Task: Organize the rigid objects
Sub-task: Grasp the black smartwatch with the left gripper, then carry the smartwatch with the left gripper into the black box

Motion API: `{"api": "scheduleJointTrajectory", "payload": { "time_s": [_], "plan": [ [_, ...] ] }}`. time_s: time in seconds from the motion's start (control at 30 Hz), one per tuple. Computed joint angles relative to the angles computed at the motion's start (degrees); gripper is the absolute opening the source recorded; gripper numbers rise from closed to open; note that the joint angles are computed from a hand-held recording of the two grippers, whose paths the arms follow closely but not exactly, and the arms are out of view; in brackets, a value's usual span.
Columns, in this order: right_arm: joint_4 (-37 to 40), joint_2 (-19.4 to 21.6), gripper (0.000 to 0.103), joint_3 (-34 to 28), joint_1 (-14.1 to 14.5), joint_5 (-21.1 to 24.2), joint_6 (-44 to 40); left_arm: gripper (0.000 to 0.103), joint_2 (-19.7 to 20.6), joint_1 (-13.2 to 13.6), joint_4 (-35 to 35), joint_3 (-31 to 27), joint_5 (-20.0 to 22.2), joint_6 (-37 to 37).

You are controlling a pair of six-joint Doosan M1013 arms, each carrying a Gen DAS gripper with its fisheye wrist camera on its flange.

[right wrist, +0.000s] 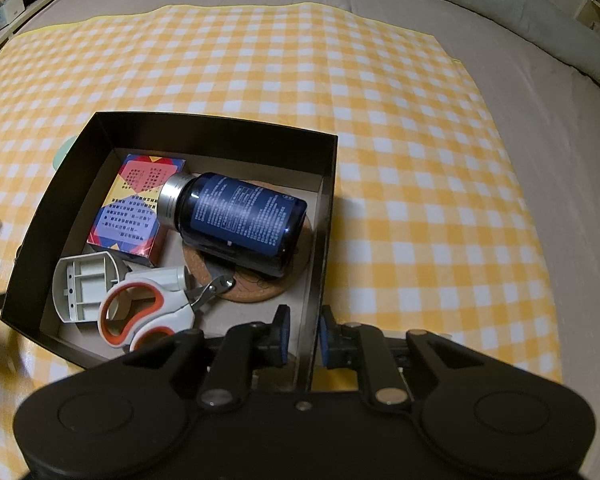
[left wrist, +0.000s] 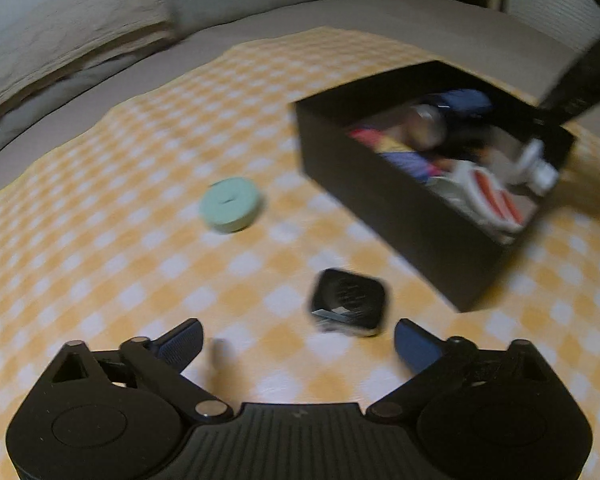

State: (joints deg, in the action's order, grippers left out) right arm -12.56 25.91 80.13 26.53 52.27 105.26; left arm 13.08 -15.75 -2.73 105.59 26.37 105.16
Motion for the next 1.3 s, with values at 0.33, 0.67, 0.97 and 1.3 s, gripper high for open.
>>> {"api": "scheduleJointTrajectory", "payload": {
  "time_s": [0.33, 0.67, 0.97, 1.3],
  "plan": [
    [1.1, 0.1, 0.016, 0.0, -0.2, -0.1, -0.3, 0.057, 2.4, -0.4, -12.0, -2.4, 2.7, 15.5],
    [1.4, 0.3, 0.014, -0.3, -0.2, 0.2, -0.6, 0.050, 3.0, -0.1, -10.1, -4.1, 5.9, 10.3],
    [1.1, 0.3, 0.005, -0.4, -0.4, 0.3, 1.3, 0.050, 1.3, 1.4, -8.9, -4.4, 0.0, -2.5],
    [0.7, 0.2, 0.005, -0.4, -0.3, 0.1, 1.6, 0.050, 0.3, -0.5, -24.6, -5.5, -3.0, 9.6]
  ]
}}
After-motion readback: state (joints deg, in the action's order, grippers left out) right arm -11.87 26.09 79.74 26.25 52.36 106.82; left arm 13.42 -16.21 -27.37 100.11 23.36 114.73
